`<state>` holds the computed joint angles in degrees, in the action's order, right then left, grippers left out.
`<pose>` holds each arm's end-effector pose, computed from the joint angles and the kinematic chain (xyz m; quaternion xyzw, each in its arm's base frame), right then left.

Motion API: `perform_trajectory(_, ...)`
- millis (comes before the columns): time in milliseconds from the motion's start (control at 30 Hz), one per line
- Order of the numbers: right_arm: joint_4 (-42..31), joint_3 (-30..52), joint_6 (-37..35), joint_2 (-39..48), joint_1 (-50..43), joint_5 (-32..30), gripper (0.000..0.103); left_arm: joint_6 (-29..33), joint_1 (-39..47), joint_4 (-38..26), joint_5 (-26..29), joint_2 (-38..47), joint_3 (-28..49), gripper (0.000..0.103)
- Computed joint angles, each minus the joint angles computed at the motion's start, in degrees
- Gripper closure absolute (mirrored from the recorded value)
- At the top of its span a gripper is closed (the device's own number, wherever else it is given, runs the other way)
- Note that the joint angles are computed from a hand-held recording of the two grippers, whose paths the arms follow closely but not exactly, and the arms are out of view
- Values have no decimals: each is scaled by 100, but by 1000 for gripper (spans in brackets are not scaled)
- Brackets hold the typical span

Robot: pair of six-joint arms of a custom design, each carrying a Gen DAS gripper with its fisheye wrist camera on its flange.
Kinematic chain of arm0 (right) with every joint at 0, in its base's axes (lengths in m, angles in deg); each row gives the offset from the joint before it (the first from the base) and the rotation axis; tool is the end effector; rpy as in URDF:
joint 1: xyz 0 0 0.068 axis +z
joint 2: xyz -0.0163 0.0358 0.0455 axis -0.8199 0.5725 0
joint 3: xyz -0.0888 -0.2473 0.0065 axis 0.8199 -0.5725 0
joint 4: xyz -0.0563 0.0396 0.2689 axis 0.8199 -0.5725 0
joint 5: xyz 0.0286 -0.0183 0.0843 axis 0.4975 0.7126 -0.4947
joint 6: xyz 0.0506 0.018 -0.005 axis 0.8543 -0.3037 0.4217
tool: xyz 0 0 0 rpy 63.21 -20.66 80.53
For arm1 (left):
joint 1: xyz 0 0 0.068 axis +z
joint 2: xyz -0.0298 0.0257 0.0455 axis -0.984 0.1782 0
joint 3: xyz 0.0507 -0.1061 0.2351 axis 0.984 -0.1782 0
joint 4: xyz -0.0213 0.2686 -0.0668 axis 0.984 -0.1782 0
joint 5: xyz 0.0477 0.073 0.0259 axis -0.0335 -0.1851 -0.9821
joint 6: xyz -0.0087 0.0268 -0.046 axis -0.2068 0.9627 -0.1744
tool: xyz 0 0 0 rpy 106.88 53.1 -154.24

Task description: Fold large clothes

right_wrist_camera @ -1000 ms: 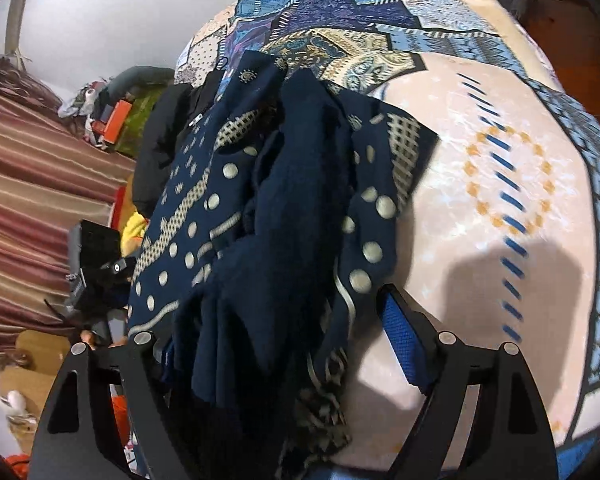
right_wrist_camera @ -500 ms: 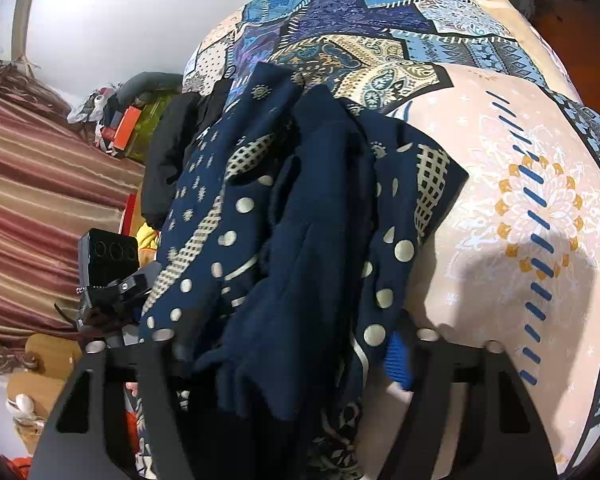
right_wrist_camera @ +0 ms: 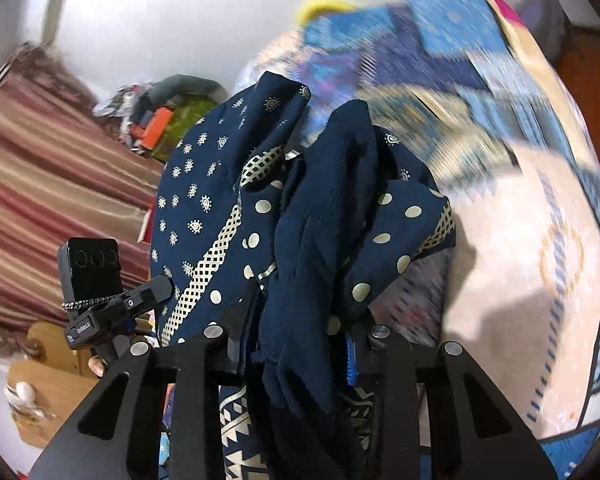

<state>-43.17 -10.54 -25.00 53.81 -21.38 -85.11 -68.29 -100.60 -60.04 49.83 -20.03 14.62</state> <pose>0.1504 0.1178 0.3601 -0.0980 0.9083 0.3555 0.1976 0.1691 -0.0822 0.3325 -0.0117 0.8725 -0.3992 0.2816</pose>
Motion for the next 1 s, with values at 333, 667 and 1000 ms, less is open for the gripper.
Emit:
perform_trajectory(333,925,2591,-7,2276,1380,866,73,2555,3805,-2325,1984,1203,3125,34)
perform_trajectory(667,2105,3943,85,4791,1102,163,73,3561,4928,-2256,1985,3379,4239,34)
perform_trajectory(1000,2612,4523,738,7255,411,-356,69,3067,4908,-744,1990,5101,3000,41)
